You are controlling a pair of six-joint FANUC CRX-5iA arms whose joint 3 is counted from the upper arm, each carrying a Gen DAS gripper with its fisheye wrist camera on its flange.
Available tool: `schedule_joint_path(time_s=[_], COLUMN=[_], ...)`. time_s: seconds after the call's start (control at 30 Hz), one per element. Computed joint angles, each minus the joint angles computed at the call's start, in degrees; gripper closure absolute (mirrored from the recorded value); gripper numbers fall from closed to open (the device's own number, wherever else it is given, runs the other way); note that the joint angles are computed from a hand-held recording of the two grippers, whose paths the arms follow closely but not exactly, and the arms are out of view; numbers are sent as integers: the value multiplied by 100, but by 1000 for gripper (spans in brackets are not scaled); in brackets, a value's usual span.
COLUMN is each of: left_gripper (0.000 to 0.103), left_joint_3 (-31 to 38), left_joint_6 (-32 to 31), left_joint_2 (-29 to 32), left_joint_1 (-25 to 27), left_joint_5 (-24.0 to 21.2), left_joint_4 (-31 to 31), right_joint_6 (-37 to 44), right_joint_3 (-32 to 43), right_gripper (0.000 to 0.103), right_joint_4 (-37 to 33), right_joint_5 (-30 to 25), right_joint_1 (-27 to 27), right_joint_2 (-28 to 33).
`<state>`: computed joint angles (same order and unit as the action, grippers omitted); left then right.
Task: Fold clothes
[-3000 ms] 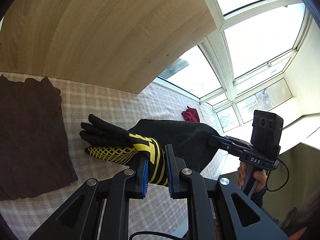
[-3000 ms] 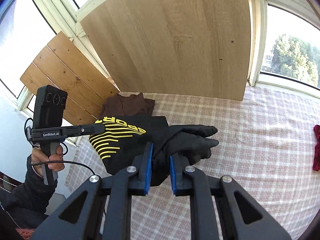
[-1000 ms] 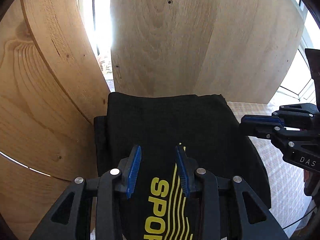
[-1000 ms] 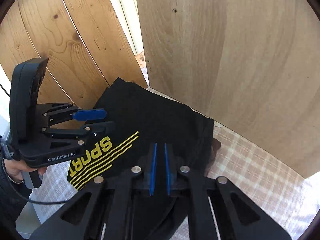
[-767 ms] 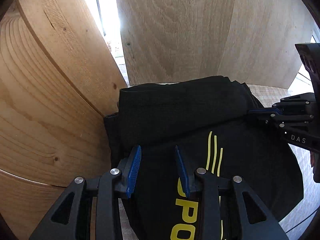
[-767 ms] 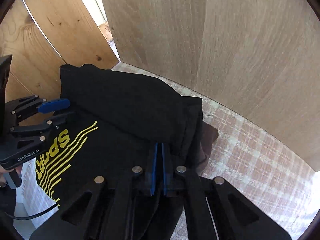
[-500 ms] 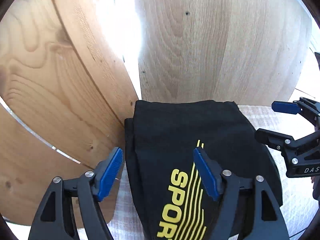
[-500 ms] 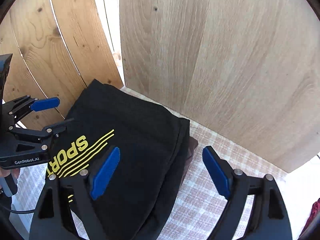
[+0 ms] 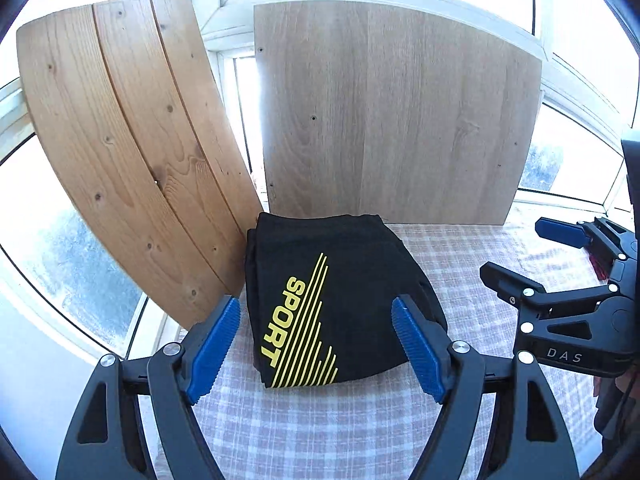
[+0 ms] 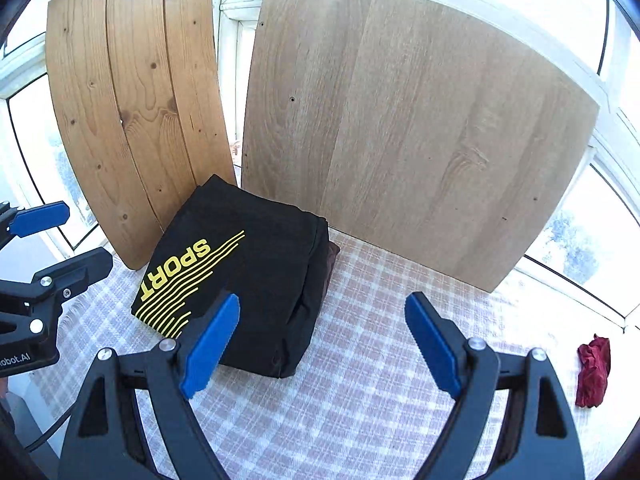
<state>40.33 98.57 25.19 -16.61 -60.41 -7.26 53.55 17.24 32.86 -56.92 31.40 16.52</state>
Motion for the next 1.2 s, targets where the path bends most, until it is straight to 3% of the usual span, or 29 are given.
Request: schedule_joint_path(time_s=[0.13, 0.53, 1.2], left_gripper=[26, 26, 26], left_joint_3=[-457, -1767, -2288], left_joint_6=[238, 859, 1239], left_joint_2=[-495, -1710, -2288], left_joint_1=[-219, -601, -915], left_joint_5=[-119, -109, -79], left_joint_4=[-324, -384, -643], right_joint_6=[-566, -1550, -2096], right_joint_3=[-652, -2120, -2593], right_gripper=[18, 18, 18], right_joint_4=[232, 986, 1107], right_joint_5=[78, -149, -650], right_joint_1=[234, 1079, 1709], right_joint_2=[-556, -1828, -2440])
